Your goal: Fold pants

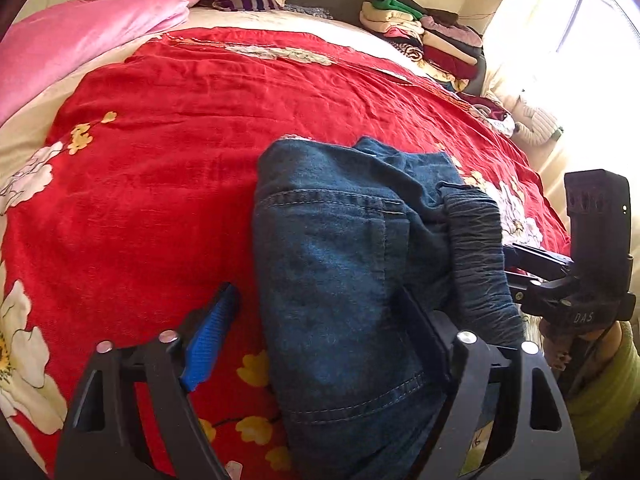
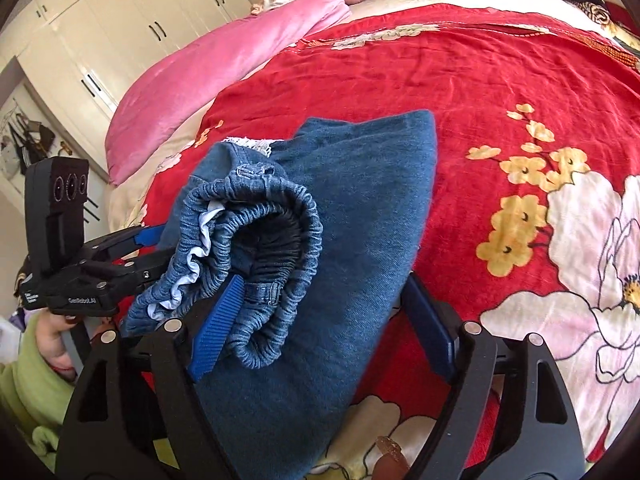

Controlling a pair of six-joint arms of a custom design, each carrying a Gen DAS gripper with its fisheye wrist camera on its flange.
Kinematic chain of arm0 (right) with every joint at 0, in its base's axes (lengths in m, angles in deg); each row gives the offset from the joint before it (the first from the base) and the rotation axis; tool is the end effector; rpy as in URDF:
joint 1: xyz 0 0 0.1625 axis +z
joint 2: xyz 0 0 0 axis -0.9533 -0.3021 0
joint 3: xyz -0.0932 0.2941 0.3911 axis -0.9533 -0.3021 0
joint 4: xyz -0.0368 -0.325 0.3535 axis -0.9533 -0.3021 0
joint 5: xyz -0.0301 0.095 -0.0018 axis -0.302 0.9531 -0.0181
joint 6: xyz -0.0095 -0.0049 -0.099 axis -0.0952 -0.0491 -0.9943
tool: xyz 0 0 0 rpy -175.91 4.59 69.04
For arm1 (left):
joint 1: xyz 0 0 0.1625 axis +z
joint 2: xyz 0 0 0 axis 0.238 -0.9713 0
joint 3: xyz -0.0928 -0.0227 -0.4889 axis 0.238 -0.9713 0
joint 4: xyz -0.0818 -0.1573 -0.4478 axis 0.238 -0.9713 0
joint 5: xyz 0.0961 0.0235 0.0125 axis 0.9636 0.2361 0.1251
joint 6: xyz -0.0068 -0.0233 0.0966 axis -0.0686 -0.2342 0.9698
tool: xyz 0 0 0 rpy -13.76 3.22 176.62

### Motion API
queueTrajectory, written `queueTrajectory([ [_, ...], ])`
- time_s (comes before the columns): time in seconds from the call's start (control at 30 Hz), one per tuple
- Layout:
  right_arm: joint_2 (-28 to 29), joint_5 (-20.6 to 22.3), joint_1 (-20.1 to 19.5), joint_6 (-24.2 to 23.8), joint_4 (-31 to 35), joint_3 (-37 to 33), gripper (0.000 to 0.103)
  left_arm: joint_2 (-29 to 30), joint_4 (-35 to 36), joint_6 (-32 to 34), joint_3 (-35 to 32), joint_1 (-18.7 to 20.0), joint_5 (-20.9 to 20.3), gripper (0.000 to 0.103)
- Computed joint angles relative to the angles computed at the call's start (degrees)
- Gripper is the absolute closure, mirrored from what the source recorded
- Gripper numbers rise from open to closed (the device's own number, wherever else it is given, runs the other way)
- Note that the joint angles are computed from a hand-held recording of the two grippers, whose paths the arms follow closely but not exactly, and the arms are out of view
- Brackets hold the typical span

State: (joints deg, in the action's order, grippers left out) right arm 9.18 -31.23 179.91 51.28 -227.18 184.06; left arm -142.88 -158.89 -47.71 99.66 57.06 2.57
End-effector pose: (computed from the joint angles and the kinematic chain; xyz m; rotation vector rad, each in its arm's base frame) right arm 0.3000 -0.6492 0.0653 0.2333 -2.6628 0.8686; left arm -0.0905 -0.7434 0.2963 1.0217 2.6624 -0.3549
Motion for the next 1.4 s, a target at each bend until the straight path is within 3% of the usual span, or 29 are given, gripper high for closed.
queueTrajectory([
  [0.07, 0.1, 0.08, 0.04, -0.75, 0.25, -0.23, 0.035, 0.0, 1.0, -0.05, -0.14, 0.01, -1.11, 0.047],
  [0.17, -0.1, 2.97, -0.17, -2.13, 0.86, -0.22, 0.071, -0.24, 0.19, 0.88, 0.6, -0.56, -0.4, 0.056],
  [0.23, 0.28, 2.64, 0.39, -3.42, 0.64, -0.62, 0.077, -0.42, -0.42, 1.41, 0.94, -0.86, 0.03, 0.061],
  [0.43, 0.51, 1.35, 1.06, -4.35, 0.67, -1.21, 0.077, -0.64, -1.02, 1.91, 1.21, -0.93, 0.07, 0.062],
  [0.47, 0.45, 1.02, 1.13, -4.3, 0.77, -1.14, 0.075, -0.71, -1.04, 1.94, 1.23, -0.94, 0.02, 0.062],
  [0.5, 0.35, 0.5, 1.24, -4.12, 0.82, -1.01, 0.066, -0.87, -1.18, 1.96, 1.35, -0.98, -0.01, 0.06],
  [0.53, 0.3, -2.13, 1.83, -3.85, 0.32, -0.83, 0.06, -1.18, -1.59, 1.92, 1.6, -1.02, -0.16, 0.055],
  [0.57, 0.29, -4.17, 2.35, -4.03, -0.27, -0.77, 0.047, -1.58, -1.87, 1.71, 1.88, -1.05, -0.33, 0.041],
  [0.63, -0.09, -7.43, 3.44, -4.85, -2.46, -0.09, 0.042, -2.7, -2.75, 2.05, 2.83, -1.2, -0.45, 0.036],
  [0.7, -0.41, -10.33, 4.64, -6.55, -5.63, 0.74, 0.026, -3.98, -4.31, 2.79, 4.13, -1.61, 0.09, 0.034],
  [0.77, -0.68, -13.44, 6.32, -8.8, -10.07, 1.75, 0.019, -5.72, -5.77, 2.8, 5.58, -2.07, 0.37, 0.019],
  [0.8, -0.77, -14.32, 6.87, -9.57, -11.17, 1.97, 0.014, -6.39, -6.35, 2.89, 6.11, -2.23, 0.43, 0.017],
  [0.87, -0.61, -18.3, 8.95, -11.92, -14.75, 2.59, 0.01, -8.25, -8.06, 2.82, 7.73, -2.88, 1.45, 0.007],
  [1.0, 0.03, -22.93, 11.93, -15.38, -20.27, 3.68, 0.009, -11.87, -9.48, 1.1, 10.46, -3.86, 2.66, 0.005],
  [1.4, 1.2, -27.57, 15.29, -6.91, -17.19, 6.74, 0.009, -19.05, -7.36, -3.11, 17.46, -4.4, 6.84, 0.004],
])
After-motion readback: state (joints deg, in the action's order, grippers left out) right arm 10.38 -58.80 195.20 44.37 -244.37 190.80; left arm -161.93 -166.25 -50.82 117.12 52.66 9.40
